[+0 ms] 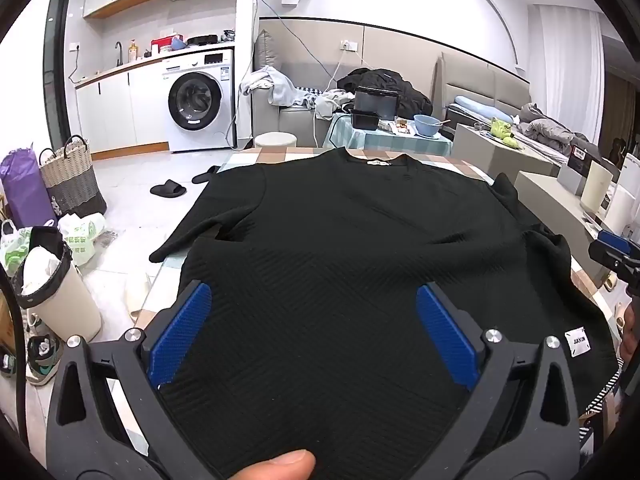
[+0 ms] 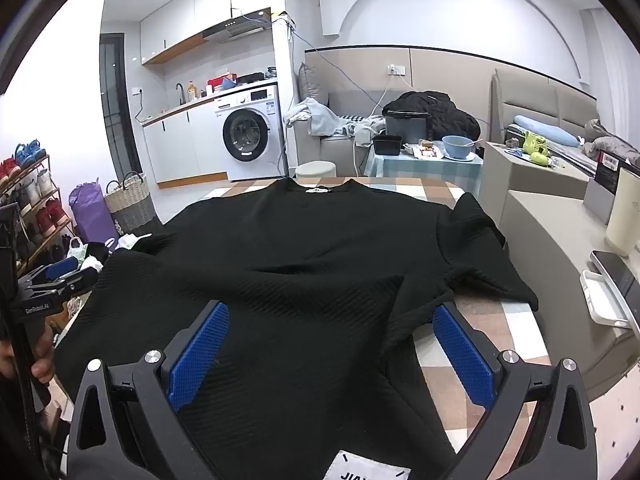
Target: Fold small clothes
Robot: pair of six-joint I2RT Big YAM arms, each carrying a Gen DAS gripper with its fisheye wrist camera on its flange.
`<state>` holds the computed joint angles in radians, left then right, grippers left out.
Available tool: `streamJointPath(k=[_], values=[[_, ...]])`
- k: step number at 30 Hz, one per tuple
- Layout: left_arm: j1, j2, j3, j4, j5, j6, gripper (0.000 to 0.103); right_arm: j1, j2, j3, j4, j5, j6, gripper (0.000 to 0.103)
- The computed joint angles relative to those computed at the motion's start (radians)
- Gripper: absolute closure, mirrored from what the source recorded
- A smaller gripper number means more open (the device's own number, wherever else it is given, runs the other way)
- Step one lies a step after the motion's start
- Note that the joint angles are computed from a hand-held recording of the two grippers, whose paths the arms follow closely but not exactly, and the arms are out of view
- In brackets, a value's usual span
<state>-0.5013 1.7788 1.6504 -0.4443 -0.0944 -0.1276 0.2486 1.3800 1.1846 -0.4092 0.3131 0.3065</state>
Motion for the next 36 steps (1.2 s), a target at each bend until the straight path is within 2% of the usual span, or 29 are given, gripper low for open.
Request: streamJointPath(k=[1, 16, 36], values=[[0.000, -0.001, -0.001, 0.003, 0.000, 0.004, 0.001, 0.000, -0.004, -0.009, 0.019, -0.003, -0.009, 0.000], [0.000, 0.000, -0.001, 0.003, -0.003, 0.007, 0.001, -0.015, 0.000, -0.004, 0.013, -0.025, -0.005, 0.000], [-0.001, -0.002, 0.000, -0.005, -0.004, 0.005, 0.001, -0.010, -0.005, -0.004, 0.004, -0.015, 0.009, 0.000]])
